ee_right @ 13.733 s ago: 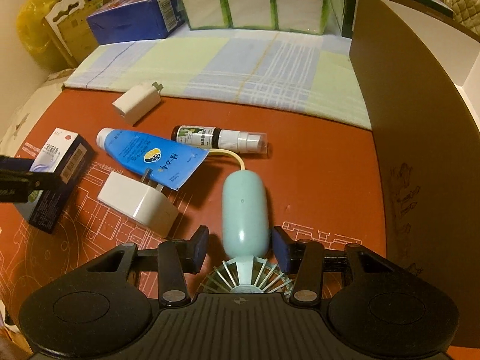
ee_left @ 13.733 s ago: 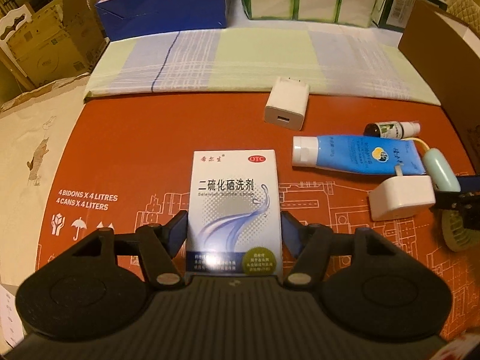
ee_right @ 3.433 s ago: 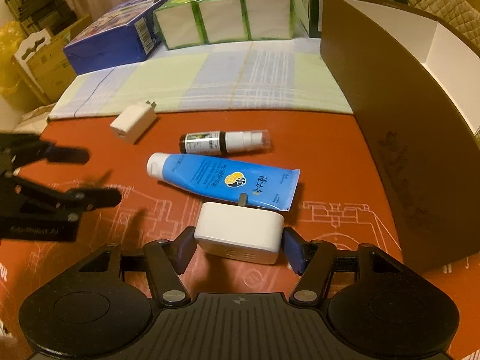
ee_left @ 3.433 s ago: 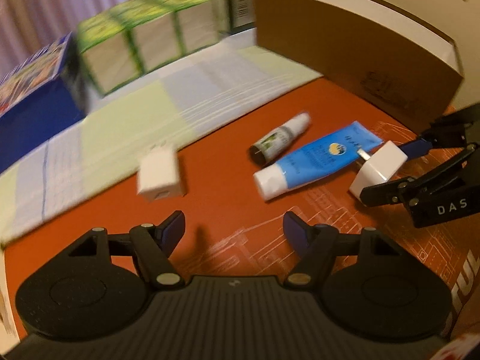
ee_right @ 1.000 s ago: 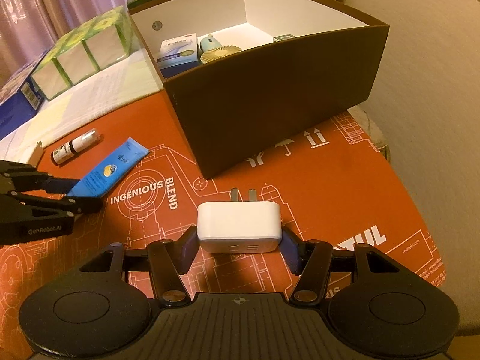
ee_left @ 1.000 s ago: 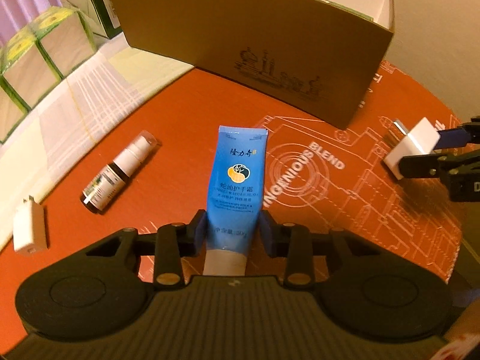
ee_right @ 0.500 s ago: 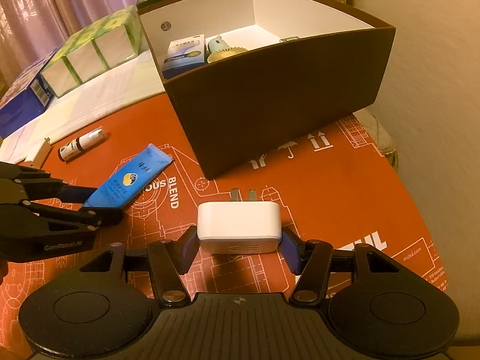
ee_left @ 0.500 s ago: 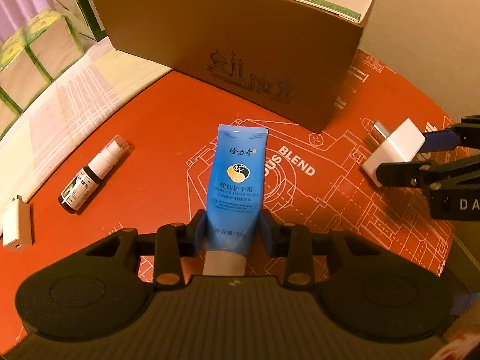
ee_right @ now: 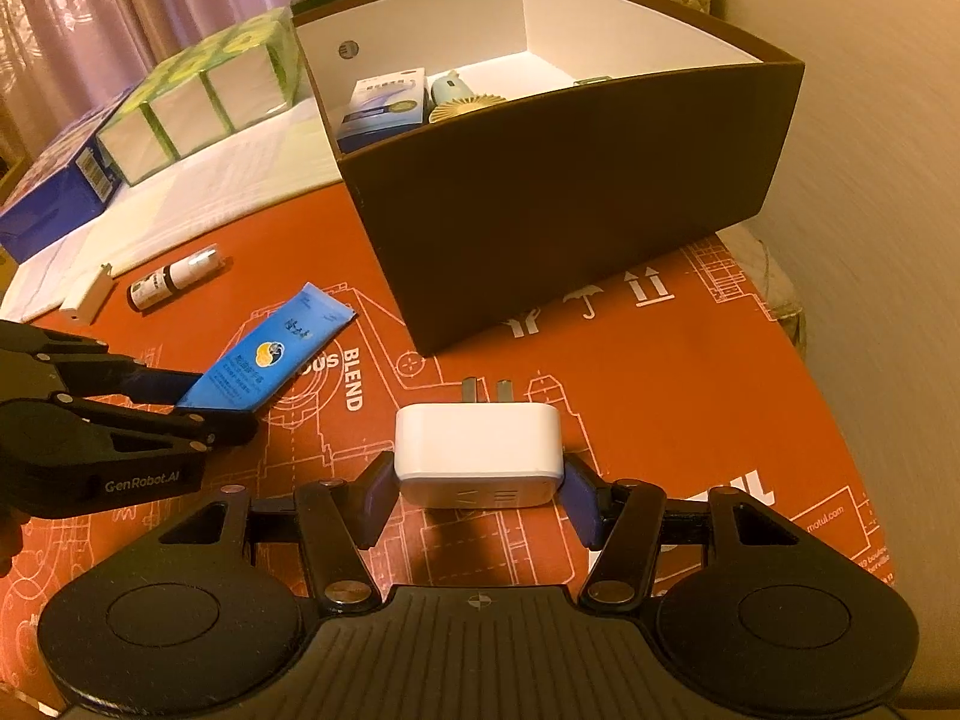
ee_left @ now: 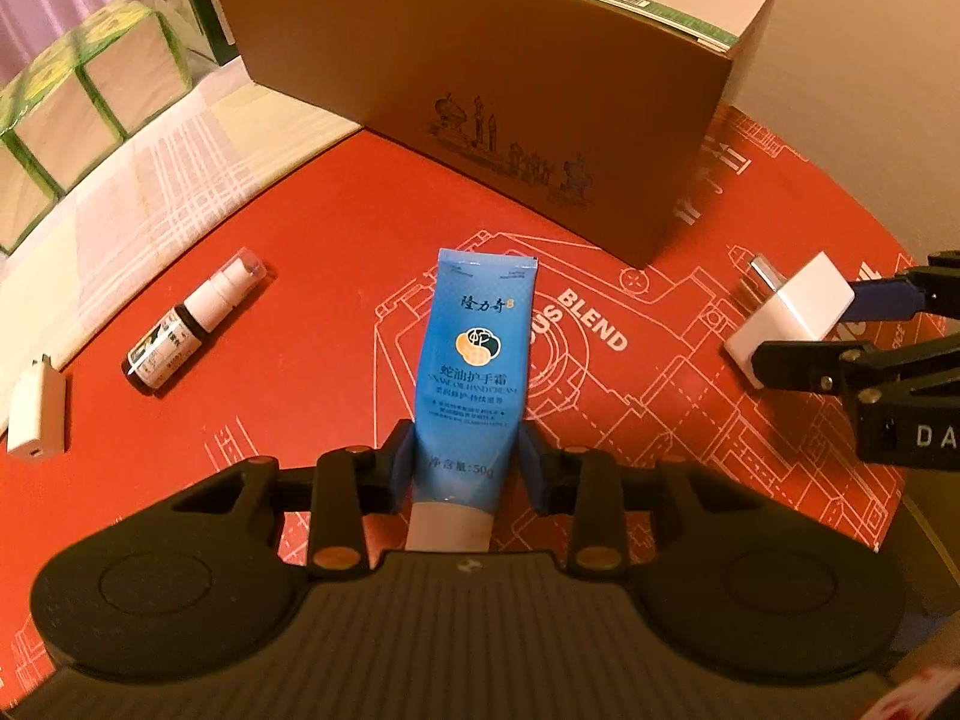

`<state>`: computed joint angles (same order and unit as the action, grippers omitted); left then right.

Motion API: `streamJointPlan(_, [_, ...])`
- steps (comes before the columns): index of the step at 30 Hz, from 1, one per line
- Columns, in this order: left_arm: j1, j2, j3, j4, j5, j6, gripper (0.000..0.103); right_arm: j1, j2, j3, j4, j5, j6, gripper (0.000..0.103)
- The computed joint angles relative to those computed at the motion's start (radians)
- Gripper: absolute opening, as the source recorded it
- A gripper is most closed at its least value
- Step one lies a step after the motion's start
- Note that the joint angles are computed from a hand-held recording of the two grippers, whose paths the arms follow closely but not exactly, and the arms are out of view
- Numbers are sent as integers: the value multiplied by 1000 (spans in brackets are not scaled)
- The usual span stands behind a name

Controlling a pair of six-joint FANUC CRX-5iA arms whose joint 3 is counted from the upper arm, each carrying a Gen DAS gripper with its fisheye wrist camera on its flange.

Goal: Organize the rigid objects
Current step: 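Lift the blue tube and white charger above the mat with both grippers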

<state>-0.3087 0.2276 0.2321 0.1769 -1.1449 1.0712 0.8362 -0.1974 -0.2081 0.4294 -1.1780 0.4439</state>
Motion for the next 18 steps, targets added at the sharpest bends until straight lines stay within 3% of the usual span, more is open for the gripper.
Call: streamJointPlan(18, [42,-74,-37,47,24,45,31,-7,-47,-15,-1,9,36,54])
